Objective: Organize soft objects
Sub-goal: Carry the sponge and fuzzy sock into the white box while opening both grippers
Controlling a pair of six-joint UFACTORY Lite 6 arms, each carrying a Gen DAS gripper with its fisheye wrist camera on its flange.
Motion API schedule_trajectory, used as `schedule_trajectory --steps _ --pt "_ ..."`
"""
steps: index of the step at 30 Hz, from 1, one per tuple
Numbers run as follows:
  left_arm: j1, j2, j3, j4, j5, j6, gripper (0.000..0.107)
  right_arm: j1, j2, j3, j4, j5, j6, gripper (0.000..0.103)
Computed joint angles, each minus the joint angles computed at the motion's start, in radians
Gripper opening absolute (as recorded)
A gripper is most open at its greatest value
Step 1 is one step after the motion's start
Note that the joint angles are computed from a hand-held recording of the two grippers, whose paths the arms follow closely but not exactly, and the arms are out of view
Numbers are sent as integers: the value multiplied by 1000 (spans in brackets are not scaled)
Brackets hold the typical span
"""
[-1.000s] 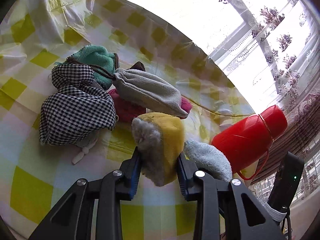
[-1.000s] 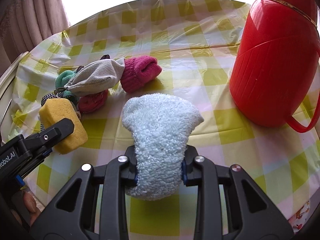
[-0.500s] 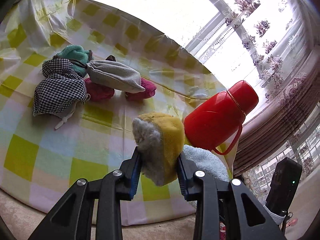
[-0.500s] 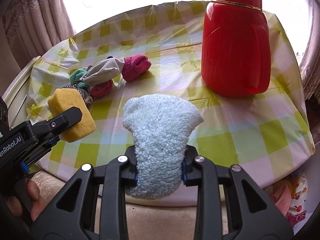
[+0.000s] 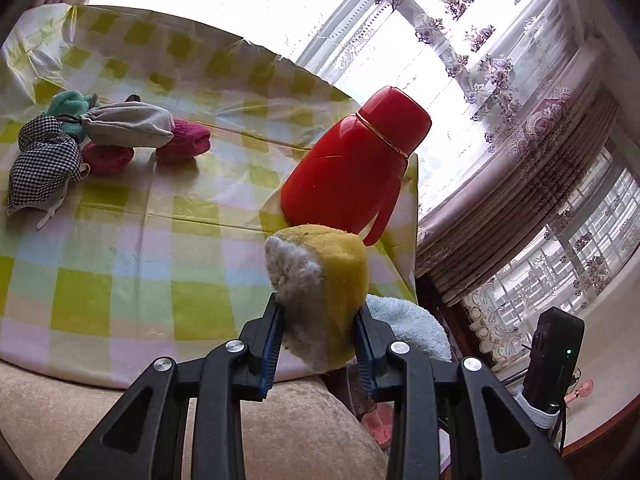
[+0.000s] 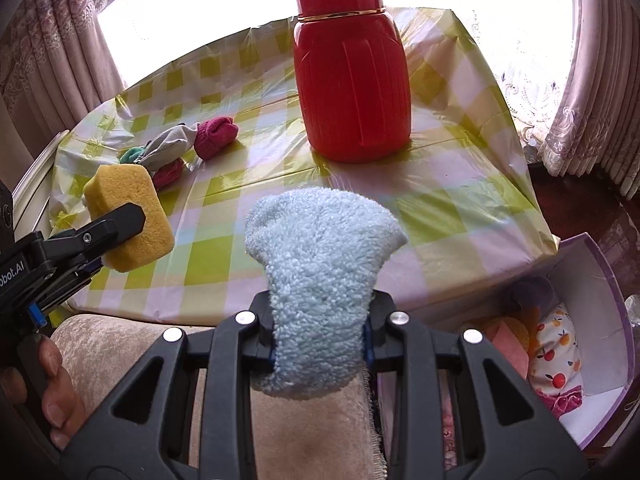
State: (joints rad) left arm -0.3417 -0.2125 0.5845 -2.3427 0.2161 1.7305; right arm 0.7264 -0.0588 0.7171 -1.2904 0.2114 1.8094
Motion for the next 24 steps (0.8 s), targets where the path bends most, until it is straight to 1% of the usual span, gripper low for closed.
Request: schedule_trajectory --steps 2,3,7,9,11,14,17,18,19,20,21,22,23,24 --pt "-62 18 23 -76 -21 62 34 -32 -63 -61 52 -7 -55 33" --pt "-88 29 35 -86 -26 68 34 -51 -94 -88 88 -9 -96 33" --pt "-198 83 91 -212 -52 178 34 -120 -198 -169 279 -16 -308 33" --pt "-239 114 124 -232 -62 198 34 -154 -243 -196 375 -16 -414 33" --pt "-277 141 152 -213 -65 172 35 -191 -286 -220 476 -16 -526 33" --pt "-334 177 193 -248 -78 207 35 -241 -337 -245 637 -18 -700 34" --pt "-361 215 228 -113 -64 83 36 -275 -376 -268 754 -20 -825 36" --pt "-366 230 241 -40 -58 16 41 -282 -378 -270 771 -22 -842 37" --pt "-371 245 256 23 -53 -42 43 -292 -392 -278 811 -20 -884 38" --pt "-376 260 273 81 -54 -95 48 -301 -402 -283 840 -19 -914 38" --pt "-380 270 283 113 -60 -123 54 -309 -408 -284 857 -16 -931 42" --pt "-381 277 288 121 -64 -132 56 -321 -413 -287 875 -14 -953 46" --pt "-377 278 287 127 -60 -140 57 -328 -416 -288 870 -13 -951 54" --pt "-373 277 283 137 -55 -153 57 -338 -415 -292 879 -20 -965 58"
